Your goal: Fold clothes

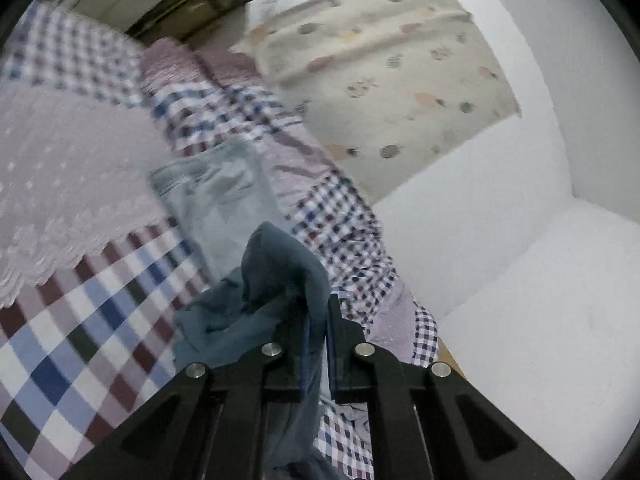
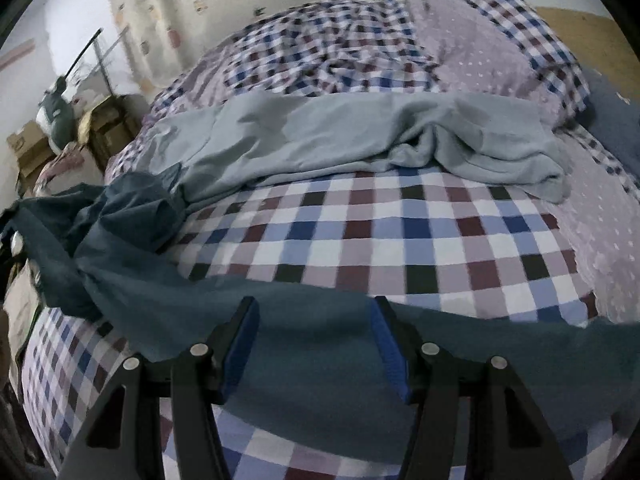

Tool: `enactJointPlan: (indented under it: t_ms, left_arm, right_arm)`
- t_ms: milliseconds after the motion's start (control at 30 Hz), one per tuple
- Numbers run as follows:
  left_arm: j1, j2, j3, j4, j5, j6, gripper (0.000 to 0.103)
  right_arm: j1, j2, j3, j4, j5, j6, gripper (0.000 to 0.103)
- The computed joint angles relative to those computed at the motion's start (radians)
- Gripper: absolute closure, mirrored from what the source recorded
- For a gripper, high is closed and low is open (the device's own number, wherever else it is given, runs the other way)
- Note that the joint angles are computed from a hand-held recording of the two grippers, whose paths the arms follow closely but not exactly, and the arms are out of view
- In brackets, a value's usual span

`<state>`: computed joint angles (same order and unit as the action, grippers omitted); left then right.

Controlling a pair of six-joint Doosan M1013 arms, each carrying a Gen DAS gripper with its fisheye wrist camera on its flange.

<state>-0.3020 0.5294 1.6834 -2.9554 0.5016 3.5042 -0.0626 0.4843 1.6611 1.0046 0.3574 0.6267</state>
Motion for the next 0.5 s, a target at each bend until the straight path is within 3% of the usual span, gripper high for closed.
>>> enactJointPlan:
  t_ms: [133,233,500]
  left_arm:
    - [0.002,0.014,-0.018,0.051,-0.022,-0.039,0.098]
    - [0.000,0.010,-0.020,0.069,-0.026,-0.025,0.098]
    - [-0.002,0.008,-0.012,0.117,-0.022,-0.065,0.098]
  right_arm:
    - [0.009,0.000,0.000,0.133,0.089,-0.200,0.042]
    - [0.027,0.002,-0.003,0.145,0.148,-0.276,0.042]
    - [0.073,0.009,-0.012,0.057,0.178,-0.292,0.042]
